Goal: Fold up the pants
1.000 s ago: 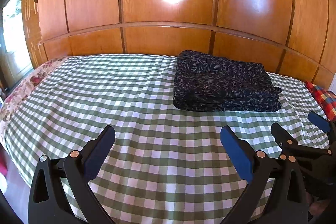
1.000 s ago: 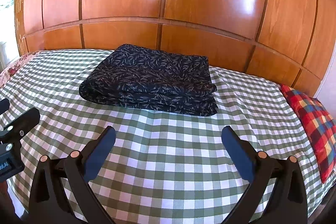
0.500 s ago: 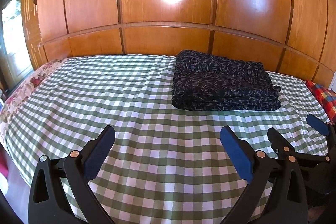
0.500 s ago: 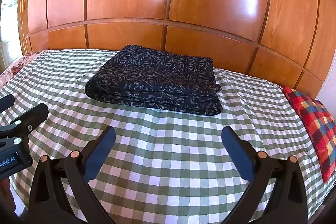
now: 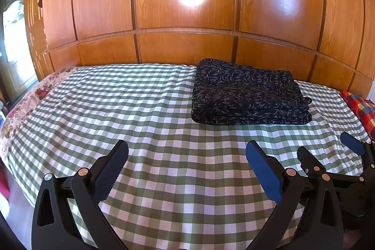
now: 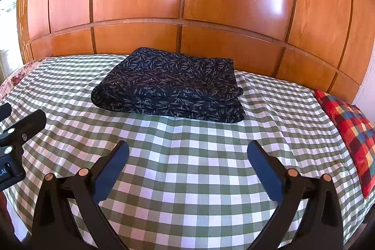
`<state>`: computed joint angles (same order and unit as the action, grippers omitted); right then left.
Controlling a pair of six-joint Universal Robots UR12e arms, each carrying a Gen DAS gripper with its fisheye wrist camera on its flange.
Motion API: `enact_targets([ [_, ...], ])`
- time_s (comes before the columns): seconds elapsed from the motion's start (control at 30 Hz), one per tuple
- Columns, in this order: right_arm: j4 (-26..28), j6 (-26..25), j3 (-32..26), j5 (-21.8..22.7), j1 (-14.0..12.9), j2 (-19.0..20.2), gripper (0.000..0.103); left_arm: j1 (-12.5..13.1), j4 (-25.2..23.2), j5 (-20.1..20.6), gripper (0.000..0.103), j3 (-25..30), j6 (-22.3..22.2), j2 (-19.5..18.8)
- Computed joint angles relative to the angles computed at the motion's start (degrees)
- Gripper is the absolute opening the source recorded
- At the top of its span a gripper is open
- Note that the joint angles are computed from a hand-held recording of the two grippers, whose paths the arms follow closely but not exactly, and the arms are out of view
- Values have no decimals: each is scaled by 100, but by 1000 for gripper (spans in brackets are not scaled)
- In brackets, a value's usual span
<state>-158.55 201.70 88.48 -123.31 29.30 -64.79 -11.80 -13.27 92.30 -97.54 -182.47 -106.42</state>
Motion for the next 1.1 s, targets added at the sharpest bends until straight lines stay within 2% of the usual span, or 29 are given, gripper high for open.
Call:
enact_targets([
  [0.53, 39, -20, -10, -1, 11, 0, 101, 10, 50, -23, 99, -37, -4, 51],
  [0.7, 52, -27, 15, 25, -11, -6, 101, 43, 51, -272, 99, -39, 21, 34],
  [0.9, 156, 82, 74, 49, -56, -34, 101, 36, -229, -375, 99, 23, 31, -7],
  [1.1, 283, 240, 156, 22, -108, -84, 101, 20, -453, -187, 99, 93, -59, -77],
])
